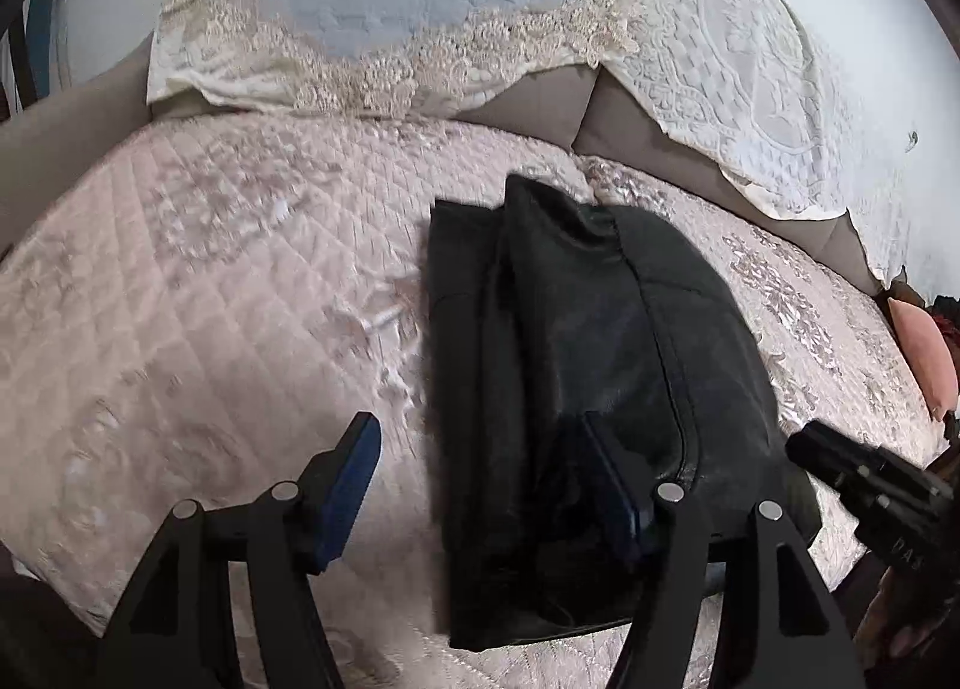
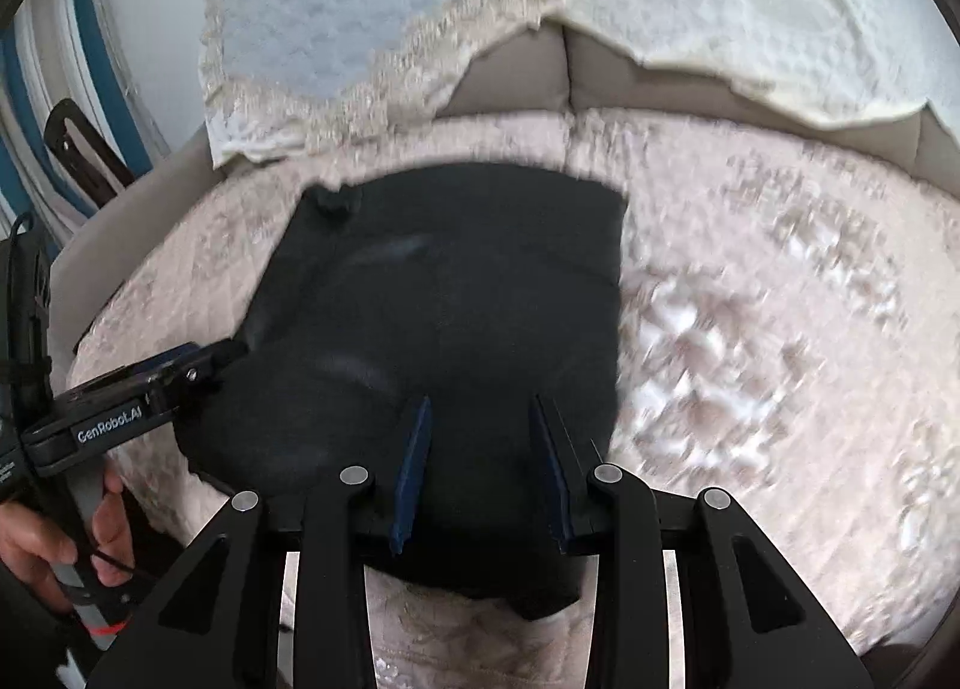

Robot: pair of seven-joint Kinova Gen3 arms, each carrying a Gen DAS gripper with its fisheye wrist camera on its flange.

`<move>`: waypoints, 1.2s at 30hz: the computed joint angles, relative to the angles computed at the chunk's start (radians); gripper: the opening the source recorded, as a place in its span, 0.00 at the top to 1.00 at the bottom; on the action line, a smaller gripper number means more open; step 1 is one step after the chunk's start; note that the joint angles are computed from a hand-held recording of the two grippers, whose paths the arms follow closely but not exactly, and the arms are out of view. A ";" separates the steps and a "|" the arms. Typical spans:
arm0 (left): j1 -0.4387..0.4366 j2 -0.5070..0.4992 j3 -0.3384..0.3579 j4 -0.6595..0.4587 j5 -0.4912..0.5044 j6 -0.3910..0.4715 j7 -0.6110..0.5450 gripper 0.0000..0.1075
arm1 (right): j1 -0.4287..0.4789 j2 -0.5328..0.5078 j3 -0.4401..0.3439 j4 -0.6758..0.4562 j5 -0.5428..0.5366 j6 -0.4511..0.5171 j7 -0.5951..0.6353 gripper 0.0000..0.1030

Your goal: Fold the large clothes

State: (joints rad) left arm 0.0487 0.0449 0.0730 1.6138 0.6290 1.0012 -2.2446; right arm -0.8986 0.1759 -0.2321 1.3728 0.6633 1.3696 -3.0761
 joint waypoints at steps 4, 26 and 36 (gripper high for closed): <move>0.029 0.021 0.022 -0.070 -0.054 -0.035 0.020 0.39 | 0.034 0.009 0.018 -0.040 -0.002 -0.021 0.071 0.66; 0.275 0.189 -0.132 -0.195 -0.160 -0.077 0.057 0.62 | 0.136 0.137 0.134 -0.138 -0.167 -0.100 0.318 0.67; -0.029 -0.007 0.024 0.004 0.021 0.035 -0.201 0.62 | 0.020 0.035 0.041 -0.046 -0.107 -0.087 0.149 0.67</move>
State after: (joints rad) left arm 0.0197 0.0378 0.0969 1.6179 0.6497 1.0358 -2.4457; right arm -0.8785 0.2108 -0.1913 1.3265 0.5560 1.2824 -2.9276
